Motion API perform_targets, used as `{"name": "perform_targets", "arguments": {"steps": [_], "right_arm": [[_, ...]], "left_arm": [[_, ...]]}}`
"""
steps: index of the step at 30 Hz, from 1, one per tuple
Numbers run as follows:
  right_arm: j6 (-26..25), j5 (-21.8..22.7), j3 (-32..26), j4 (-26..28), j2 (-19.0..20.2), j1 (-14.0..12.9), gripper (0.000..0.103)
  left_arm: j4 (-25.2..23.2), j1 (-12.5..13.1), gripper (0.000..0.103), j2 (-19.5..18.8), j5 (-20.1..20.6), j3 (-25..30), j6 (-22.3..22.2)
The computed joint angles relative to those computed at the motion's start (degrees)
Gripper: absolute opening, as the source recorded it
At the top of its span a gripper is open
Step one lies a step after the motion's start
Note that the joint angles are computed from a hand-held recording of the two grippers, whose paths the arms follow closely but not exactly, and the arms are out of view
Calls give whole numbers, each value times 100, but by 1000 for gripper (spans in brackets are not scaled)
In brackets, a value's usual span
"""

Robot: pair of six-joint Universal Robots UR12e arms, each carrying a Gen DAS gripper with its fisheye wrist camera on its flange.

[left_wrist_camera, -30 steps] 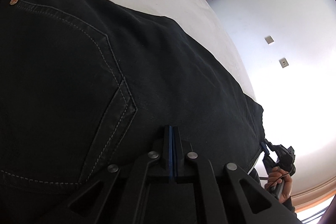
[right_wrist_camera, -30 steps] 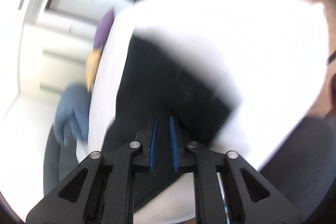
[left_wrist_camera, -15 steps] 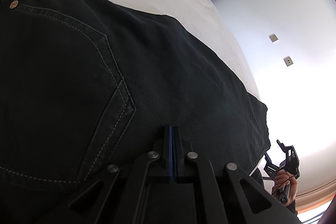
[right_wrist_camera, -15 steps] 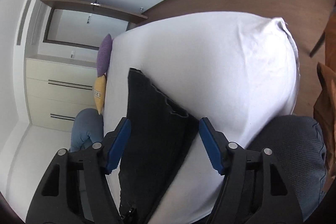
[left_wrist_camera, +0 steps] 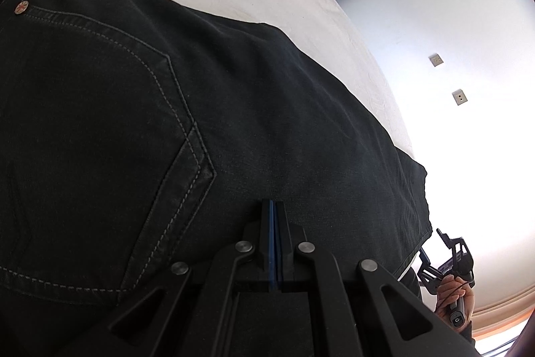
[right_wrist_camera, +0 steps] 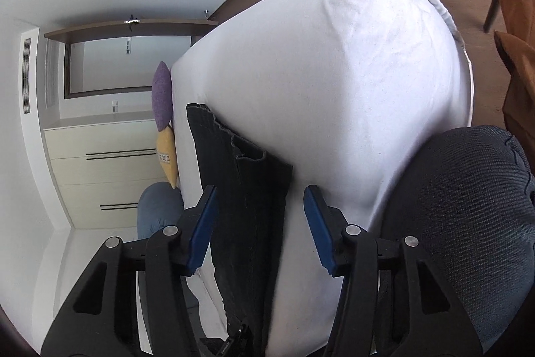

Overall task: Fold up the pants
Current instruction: 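Grasp the other leg hem with the right gripper and lift it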

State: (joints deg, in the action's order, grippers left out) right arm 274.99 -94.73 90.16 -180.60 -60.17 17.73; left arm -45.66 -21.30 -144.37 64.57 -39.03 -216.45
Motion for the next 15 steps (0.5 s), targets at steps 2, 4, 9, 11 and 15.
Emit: {"name": "perform_targets", "arguments": {"steps": [2,4,9,11,15], "right_arm": [[78,-59,-88,-318,152,11,52],[182,-72,-165,-736,307,8,49],[411,-166,-356,-1337,609,4,33],[537,-312,-415,-1565,734,15,27],[344,-379,-511,-1394,787,11,12]], "left_arm": [[-21,-6,5,-2,18,12,4],[-26,-6,5,0,24,9,10],[-43,-2,5,12,19,-5,40],[-85,-1,5,10,26,13,70],[-128,3,5,9,30,31,96]]}}
